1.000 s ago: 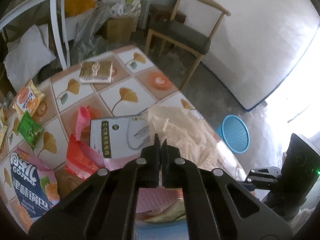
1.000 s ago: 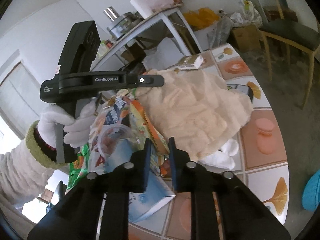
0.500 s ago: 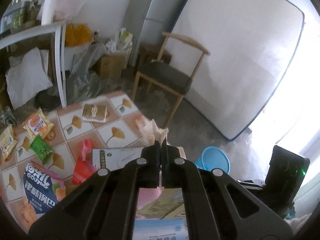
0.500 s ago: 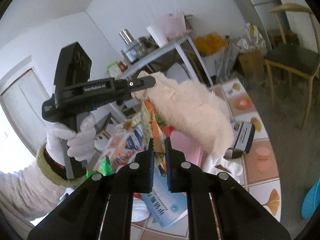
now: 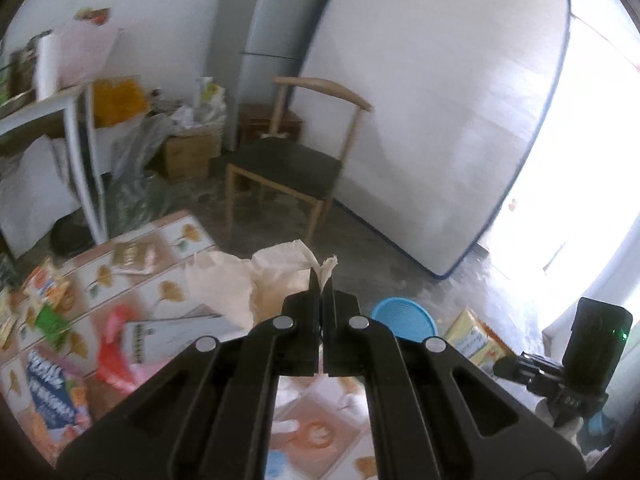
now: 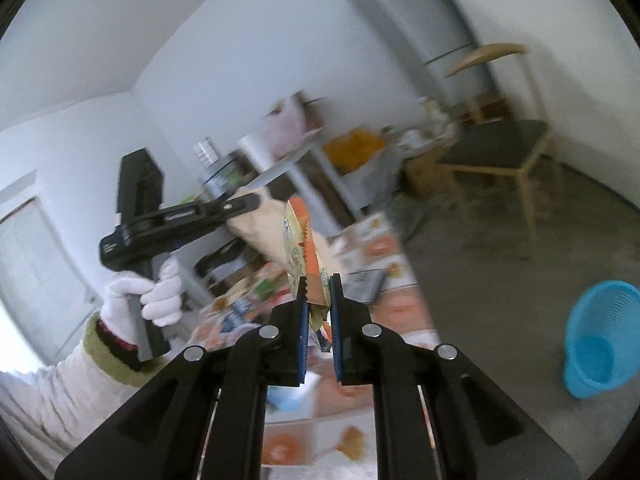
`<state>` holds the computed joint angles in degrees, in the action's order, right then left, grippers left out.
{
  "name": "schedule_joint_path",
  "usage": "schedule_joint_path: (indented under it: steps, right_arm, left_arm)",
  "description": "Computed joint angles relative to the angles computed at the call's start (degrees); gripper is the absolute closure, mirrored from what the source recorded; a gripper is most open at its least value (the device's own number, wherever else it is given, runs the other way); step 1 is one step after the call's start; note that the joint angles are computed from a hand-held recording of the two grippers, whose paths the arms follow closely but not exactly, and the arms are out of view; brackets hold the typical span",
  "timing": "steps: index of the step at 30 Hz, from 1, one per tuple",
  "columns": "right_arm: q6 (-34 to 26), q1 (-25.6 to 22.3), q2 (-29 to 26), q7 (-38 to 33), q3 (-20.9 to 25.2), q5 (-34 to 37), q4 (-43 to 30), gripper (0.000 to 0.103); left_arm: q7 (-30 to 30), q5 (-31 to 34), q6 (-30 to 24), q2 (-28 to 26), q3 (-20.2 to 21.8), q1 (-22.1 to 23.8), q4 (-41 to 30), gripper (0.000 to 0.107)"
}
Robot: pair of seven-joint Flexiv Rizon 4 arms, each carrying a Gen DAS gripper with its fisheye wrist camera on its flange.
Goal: Collect trash
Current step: 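Carry both items to the blue wastebasket and open both grippers over it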
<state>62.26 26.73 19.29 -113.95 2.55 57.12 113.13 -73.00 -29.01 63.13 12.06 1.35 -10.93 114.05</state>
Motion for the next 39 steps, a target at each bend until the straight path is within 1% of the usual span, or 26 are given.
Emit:
schedule_joint_path:
  steps: [2, 5, 9, 13, 15, 16, 19, 23, 26, 29, 31, 32, 35, 36, 37, 38, 39]
  right_arm:
    - [0.47, -1.86, 1.79, 1.60, -0.63, -0.97, 1.68, 0.093]
    - [3.44, -5.17, 3.87, 5.92, -0.70, -4.92, 4.87, 0.093]
    - [6.56, -8.23, 4.86, 12.25, -1.22, -10.89, 8.35, 0.093]
    - [8.42, -10.41, 4.59, 17.56, -2.70, -16.18, 10.99, 0.093]
    - [9.82, -11.87, 3.40, 20.95, -2.85, -19.24, 12.25, 0.093]
    - [10.21, -11.84, 2.84, 21.78, -3.51, -19.93, 12.58, 0.093]
    - [11.94, -13.70, -0.44, 25.93, -3.78, -23.65, 13.39, 0.093]
    - [13.68, -14.71, -5.91, 28.92, -4.78, -24.70, 13.02, 0.093]
    - [14.75, -16.18, -11.35, 31.14, -4.37, -25.03, 11.81, 0.093]
    - [15.48, -17.82, -14.90, 30.28, -3.55, -22.93, 10.79, 0.093]
    - [15.86, -19.18, -18.36, 30.99, -2.77, -23.21, 9.52, 0.093]
    - [15.76, -19.90, -19.85, 31.12, -2.44, -23.15, 8.81, 0.093]
    - [16.31, -21.52, -23.97, 33.69, -1.14, -25.07, 7.54, 0.093]
    - [16.33, -22.26, -26.13, 33.82, -0.91, -25.15, 6.41, 0.093]
    - [16.24, -22.93, -27.15, 34.19, -0.42, -25.34, 5.88, 0.093]
    - [16.49, -23.43, -28.43, 34.88, -0.08, -25.95, 5.34, 0.093]
    - [16.89, -23.84, -29.76, 35.77, 0.19, -26.73, 4.98, 0.093]
  left_arm:
    - [0.24, -0.57, 0.00, -2.05, -1.50, -1.03, -1.88, 0.107]
    - [0.68, -1.20, -0.25, -6.02, -3.97, -2.72, -5.50, 0.107]
    - [0.34, -2.48, -1.68, -13.39, -7.62, -4.77, -11.99, 0.107]
    - [-1.03, -3.67, -4.10, -21.29, -10.81, -6.26, -18.70, 0.107]
    - [-2.67, -2.39, -4.70, -25.38, -11.94, -7.16, -22.19, 0.107]
    - [-3.33, -1.81, -4.93, -27.16, -12.37, -7.52, -23.70, 0.107]
    - [-4.87, -0.70, -5.25, -32.89, -13.68, -8.58, -27.86, 0.107]
    - [-8.20, 1.53, -6.01, -40.43, -14.33, -10.17, -33.54, 0.107]
    - [-9.48, 1.90, -6.41, -44.51, -15.00, -10.46, -35.57, 0.107]
    - [-11.69, 2.91, -6.52, -48.45, -14.92, -11.34, -37.94, 0.107]
    - [-13.18, 3.61, -6.33, -50.50, -14.71, -11.80, -39.10, 0.107]
    - [-13.75, 3.94, -7.21, -52.04, -14.72, -11.91, -40.58, 0.107]
    - [-16.26, 6.48, -8.86, -56.07, -13.32, -13.33, -45.24, 0.107]
    - [-16.91, 7.23, -9.56, -57.08, -13.02, -13.69, -46.66, 0.107]
    - [-17.40, 7.86, -10.13, -58.04, -12.77, -13.91, -47.95, 0.107]
    - [-17.64, 8.28, -9.87, -58.77, -12.74, -14.01, -48.69, 0.107]
    - [-17.86, 8.90, -9.78, -59.45, -12.50, -14.20, -49.57, 0.103]
